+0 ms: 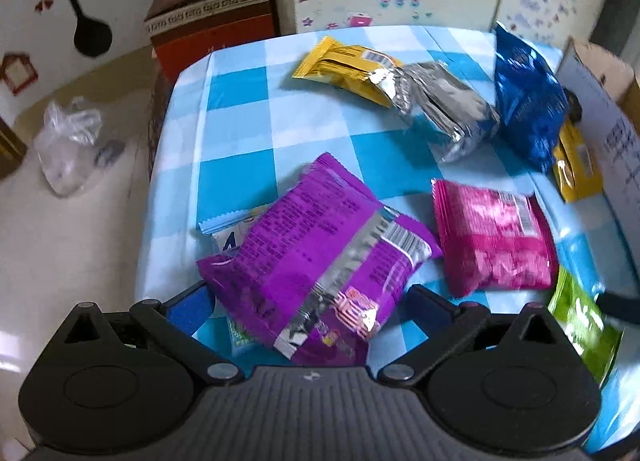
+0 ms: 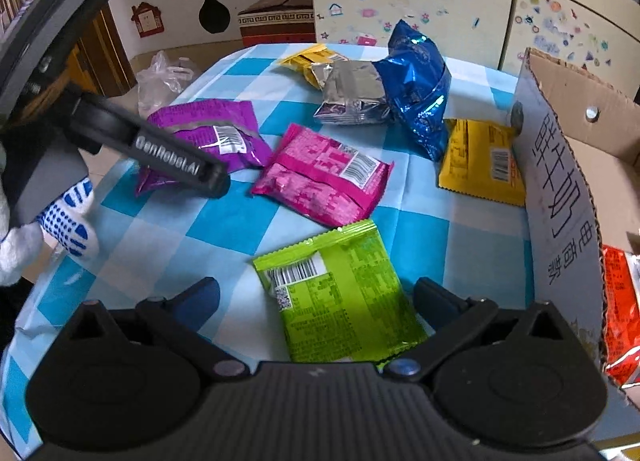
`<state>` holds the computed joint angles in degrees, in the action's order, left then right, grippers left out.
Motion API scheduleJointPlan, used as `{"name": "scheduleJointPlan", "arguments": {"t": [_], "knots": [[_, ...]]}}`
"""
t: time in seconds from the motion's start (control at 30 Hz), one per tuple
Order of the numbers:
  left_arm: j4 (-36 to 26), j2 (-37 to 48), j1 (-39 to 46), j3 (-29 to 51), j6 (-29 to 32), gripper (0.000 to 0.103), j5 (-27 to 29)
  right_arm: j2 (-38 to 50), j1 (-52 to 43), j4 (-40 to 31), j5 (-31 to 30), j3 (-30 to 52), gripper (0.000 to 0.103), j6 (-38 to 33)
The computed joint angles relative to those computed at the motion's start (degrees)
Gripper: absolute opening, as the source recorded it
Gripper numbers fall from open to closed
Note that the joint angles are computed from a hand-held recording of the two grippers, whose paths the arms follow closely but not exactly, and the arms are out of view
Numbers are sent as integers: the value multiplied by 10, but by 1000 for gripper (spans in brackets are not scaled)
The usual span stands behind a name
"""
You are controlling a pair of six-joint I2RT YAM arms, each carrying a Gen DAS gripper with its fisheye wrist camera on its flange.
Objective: Organize snacks
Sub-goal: 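Close the right tool on the green bag while the left tool holds the purple bag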
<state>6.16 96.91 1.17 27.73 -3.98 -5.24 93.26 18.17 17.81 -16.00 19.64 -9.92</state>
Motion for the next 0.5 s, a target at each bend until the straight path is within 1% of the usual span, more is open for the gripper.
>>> {"name": "scheduleJointPlan", "arguments": {"t": [0.13,0.27,0.37,0.43,0.47,0.5], "knots": [[-4,21,31,17,5,103,39,1,1,1,0,2,103,6],[-26,33,33,38,13,103,46,3,1,0,-1,5,103,8],[-29,36,32,42,12,103,44,5,2,5,1,5,101,11],[-34,32,23,43,6,103,31,1,1,9,6,2,93,8],[-31,26,11,39,6,103,9,-2,0,11,10,-1,91,6],[-25,19,-6,32,8,103,-21,-6,0,13,14,-4,84,4]]}}
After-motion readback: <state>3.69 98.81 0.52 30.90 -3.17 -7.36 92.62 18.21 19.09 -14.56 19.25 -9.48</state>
